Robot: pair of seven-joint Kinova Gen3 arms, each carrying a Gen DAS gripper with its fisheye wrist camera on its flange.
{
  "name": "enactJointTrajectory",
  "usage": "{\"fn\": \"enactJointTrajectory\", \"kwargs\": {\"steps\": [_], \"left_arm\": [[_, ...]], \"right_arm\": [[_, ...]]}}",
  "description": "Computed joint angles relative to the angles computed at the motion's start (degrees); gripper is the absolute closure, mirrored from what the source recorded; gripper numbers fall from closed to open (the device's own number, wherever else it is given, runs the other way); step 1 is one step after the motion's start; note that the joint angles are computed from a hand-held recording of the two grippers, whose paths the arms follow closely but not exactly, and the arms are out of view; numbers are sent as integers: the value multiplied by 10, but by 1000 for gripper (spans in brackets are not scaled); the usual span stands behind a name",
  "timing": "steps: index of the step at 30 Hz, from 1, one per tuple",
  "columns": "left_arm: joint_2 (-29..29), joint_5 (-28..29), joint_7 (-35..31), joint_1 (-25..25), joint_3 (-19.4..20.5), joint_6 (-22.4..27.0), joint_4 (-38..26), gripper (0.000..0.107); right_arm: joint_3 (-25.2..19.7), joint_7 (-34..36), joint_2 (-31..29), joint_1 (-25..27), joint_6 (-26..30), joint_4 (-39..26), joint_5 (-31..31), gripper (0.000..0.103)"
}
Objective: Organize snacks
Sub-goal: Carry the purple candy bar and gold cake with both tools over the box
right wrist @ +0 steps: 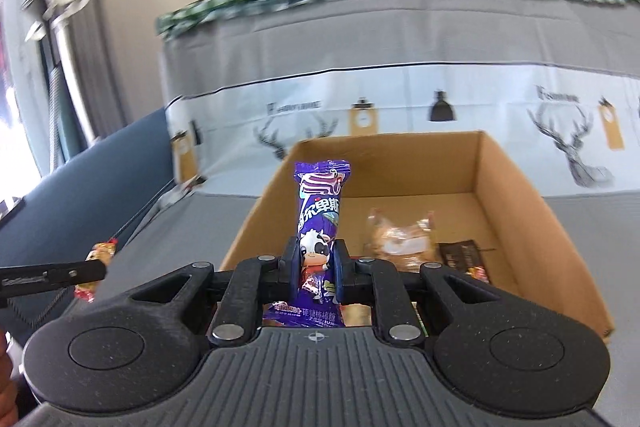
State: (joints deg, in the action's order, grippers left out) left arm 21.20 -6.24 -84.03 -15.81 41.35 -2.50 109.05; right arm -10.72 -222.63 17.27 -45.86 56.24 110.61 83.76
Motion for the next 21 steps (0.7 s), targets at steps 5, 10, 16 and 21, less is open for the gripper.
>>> {"fn": "enactJointTrajectory", "kwargs": {"steps": [5, 10, 16, 21], "left_arm": [[-12, 23, -16, 32, -7, 39, -39, 88], [-20, 54, -50, 59, -15, 57, -63, 88], [-24, 93, -85, 98, -40, 69, -83, 88], [-24, 125, -116, 122, -58, 73, -94, 88]], "right_arm": [[2, -53, -9, 3, 22, 12, -7, 86], [1, -74, -12, 4, 48, 16, -19, 86], [-1, -84, -16, 7, 63, 25, -18, 86], [-4, -85, -15, 6, 78, 29, -9, 86]]}}
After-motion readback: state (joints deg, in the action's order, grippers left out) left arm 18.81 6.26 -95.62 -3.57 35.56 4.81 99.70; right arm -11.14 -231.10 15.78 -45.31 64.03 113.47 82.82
